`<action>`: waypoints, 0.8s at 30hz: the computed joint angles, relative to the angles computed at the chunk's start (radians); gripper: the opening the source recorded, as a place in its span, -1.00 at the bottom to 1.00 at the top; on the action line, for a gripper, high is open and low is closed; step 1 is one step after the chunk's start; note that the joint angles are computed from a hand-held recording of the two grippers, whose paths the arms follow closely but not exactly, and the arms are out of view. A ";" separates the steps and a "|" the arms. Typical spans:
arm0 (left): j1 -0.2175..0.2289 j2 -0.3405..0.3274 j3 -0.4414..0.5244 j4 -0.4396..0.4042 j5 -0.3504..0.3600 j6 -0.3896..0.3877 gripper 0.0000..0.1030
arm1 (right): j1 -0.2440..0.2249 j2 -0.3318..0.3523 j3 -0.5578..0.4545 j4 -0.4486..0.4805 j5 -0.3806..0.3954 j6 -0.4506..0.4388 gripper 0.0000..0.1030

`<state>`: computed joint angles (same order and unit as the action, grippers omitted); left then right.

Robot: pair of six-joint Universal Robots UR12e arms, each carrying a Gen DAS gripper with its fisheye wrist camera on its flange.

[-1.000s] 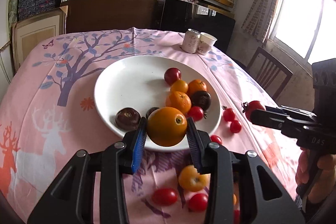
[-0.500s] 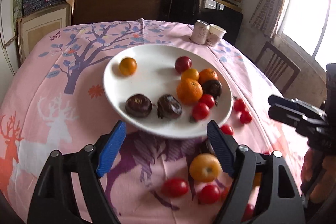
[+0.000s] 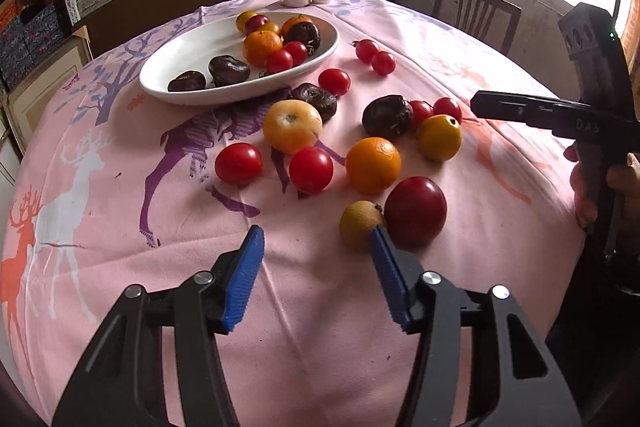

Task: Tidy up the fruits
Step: 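Move both open tools back toward the remaining fruit pile, then grasp a brown round fruit with the left tool while the right tool grasps a yellow-orange citrus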

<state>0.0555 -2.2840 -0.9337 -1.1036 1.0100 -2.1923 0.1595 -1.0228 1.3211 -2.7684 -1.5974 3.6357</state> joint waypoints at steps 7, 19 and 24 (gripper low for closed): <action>-0.011 0.018 -0.034 0.013 0.001 0.069 -0.06 | -0.001 -0.003 0.018 -0.037 0.009 0.005 0.16; -0.019 -0.019 0.032 -0.093 -0.005 0.084 -0.47 | 0.000 -0.013 0.037 -0.052 0.019 -0.010 0.16; 0.000 -0.005 0.004 -0.076 -0.062 0.047 -0.48 | 0.010 -0.015 0.028 -0.037 0.029 -0.050 0.16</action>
